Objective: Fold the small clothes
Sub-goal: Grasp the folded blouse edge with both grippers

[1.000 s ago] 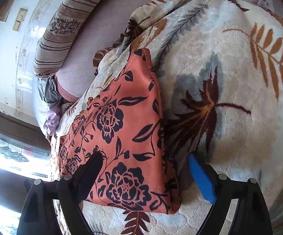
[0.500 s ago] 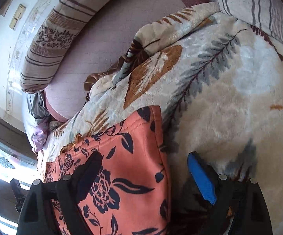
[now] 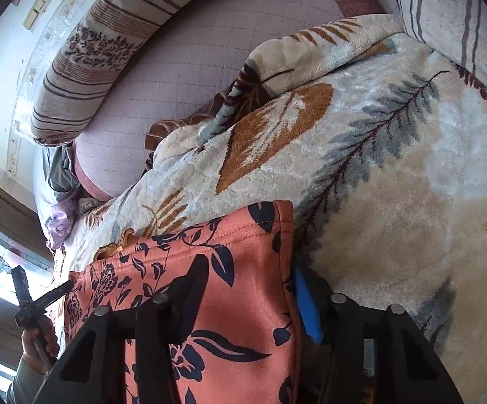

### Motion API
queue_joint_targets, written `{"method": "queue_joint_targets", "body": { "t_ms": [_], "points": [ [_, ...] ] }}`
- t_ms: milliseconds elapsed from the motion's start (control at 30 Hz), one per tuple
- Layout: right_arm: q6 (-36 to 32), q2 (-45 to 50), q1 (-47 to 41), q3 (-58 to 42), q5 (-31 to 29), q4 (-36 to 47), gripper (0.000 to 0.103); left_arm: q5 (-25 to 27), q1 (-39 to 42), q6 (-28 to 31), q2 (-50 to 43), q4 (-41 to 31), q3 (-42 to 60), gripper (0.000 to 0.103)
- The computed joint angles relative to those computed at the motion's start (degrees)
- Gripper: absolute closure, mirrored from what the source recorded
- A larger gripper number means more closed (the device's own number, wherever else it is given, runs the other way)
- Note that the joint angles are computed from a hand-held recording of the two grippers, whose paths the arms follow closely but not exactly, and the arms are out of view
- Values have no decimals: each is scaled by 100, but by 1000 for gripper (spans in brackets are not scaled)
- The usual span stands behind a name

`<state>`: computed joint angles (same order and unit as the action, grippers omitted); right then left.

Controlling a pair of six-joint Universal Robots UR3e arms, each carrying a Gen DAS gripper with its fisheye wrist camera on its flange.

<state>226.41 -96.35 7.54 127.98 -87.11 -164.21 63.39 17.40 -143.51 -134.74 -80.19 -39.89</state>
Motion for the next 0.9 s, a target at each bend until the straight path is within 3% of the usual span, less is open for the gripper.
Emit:
{"method": "queue_joint_targets", "body": {
  "t_ms": [33,67,233,333,433,467,533,600,633,700,767,800,833,867,900],
  "points": [
    [-60,32,-22,-33,60,76,65,67,-34,-41,-193,-249,315,94],
    [-92,43,-28,-25,79,75,66,47,-34,-31,-242,-309,390,96],
    [-21,-277,2,11,-121,84,90,-583,247,-66,345,142,-404,98],
    [-79,-652,176,-288,-345,512,93,-1104,570,201,1155,414,-1246,98],
    [-17,-1027,656,-773,-929,1022,95,-1886,1140,907,2324,369,-2295,98],
    [63,-1188,836,-885,-1133,1122,96,-2203,1398,1246,2740,58,-2538,98],
    [165,-1409,1318,-1215,-1623,1369,97,-2771,1999,2393,3605,-1081,-2874,98],
    [79,-1403,1638,-1669,-1677,1821,97,-3016,2448,3322,4111,-2188,-2865,97],
    [81,-1361,1739,-1798,-1673,2027,95,-2984,2524,3488,4253,-2311,-2921,97],
    [216,-1200,1857,-1942,-1794,2415,94,-2755,2435,3108,4338,-1674,-3245,97],
    [622,-1207,1677,-1575,-1572,2312,85,-2298,2091,2217,4012,-654,-3419,97],
    [842,-1266,1542,-1260,-1398,2081,68,-2083,1935,1846,3854,-165,-3515,97],
    [1052,-1320,1446,-929,-1280,1784,41,-1884,1759,1523,3646,259,-3534,97],
    [1230,-1341,1425,-649,-1288,1505,30,-1730,1640,1323,3497,563,-3561,97],
    [1272,-1322,1422,-465,-1271,1273,27,-1569,1487,1127,3285,786,-3449,97]
  ]
}}
